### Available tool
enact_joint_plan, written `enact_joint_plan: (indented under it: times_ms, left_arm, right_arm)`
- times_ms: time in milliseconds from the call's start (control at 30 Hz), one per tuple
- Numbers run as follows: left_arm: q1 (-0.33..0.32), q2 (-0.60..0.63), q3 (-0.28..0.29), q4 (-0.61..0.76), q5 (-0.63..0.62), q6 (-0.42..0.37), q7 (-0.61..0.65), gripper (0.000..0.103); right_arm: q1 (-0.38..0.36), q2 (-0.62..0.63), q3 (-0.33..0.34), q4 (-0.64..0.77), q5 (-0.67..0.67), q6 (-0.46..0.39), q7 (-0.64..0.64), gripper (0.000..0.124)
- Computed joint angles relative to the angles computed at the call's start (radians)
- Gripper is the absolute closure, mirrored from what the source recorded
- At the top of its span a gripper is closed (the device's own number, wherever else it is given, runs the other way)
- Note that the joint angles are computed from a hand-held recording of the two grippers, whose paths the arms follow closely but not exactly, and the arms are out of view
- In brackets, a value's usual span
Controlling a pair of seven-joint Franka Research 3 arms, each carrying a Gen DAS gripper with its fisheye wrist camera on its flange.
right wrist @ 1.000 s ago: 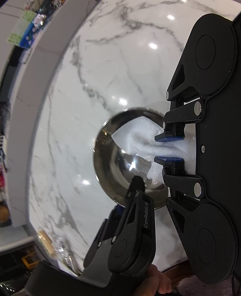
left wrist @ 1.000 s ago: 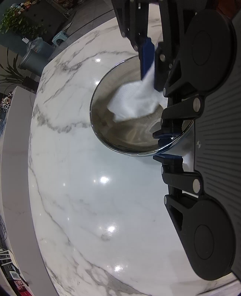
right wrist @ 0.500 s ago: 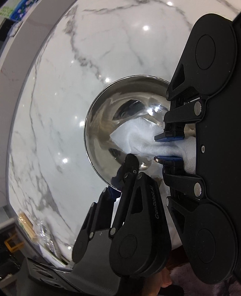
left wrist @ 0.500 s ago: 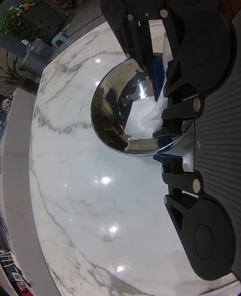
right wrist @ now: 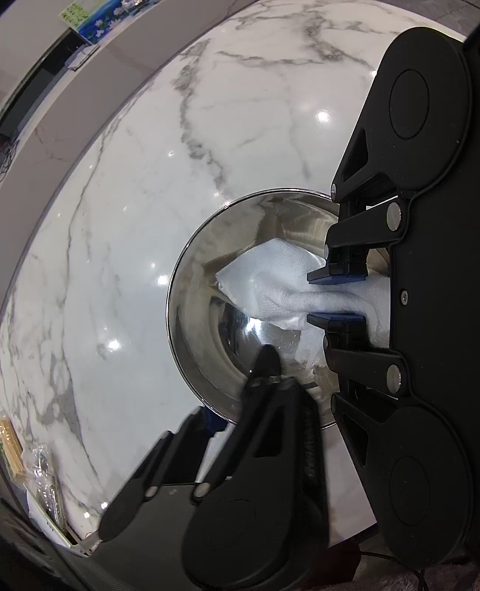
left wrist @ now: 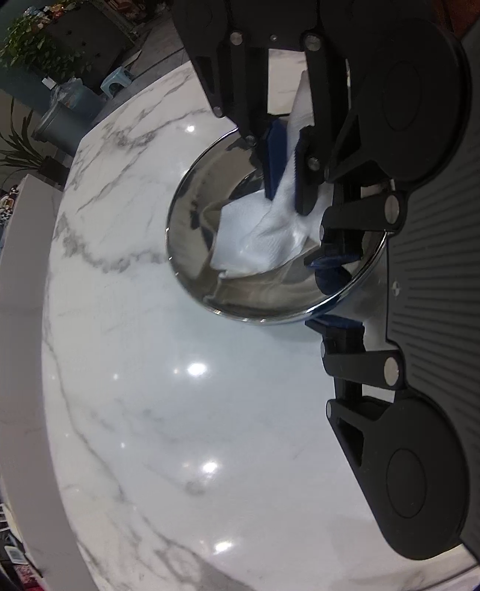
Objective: Clean bowl
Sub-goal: 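Wipe the bowl interior with the towel in the right tool, holding the rim with the left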
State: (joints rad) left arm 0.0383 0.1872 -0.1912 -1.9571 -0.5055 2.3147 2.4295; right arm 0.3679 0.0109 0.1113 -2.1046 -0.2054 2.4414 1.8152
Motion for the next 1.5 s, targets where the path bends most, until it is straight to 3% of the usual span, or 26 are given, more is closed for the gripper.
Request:
enact_joint_plan:
  times_ms: [333,600,767,900,1500]
  left_arm:
    - [0.003,0.006,-0.004,0.003,-0.018,0.017,0.021,0.084]
    - [0.001,0.0,-0.005,-0.004,-0.016,0.032,0.031,0.085]
    - [0.003,0.005,-0.005,0.001,-0.017,0.028,0.037,0.085]
    - [0.001,0.003,-0.006,-0.002,-0.013,0.036,0.039,0.085]
    - [-0.001,-0.007,0.0,-0.006,0.007,0.008,0.043,0.081]
  right_arm:
    - [-0.008,-0.004,-0.005,-0.012,0.076,0.022,0.018,0.11]
    - [-0.011,-0.017,-0.002,-0.046,0.34,0.099,-0.137,0.109]
    - [-0.01,0.0,-0.002,-0.012,0.244,0.045,-0.09,0.11]
    - [0.002,0.011,-0.001,0.022,0.028,-0.027,-0.003,0.11]
    - [-0.005,-0.009,0.0,-0.011,0.029,0.006,0.02,0.11]
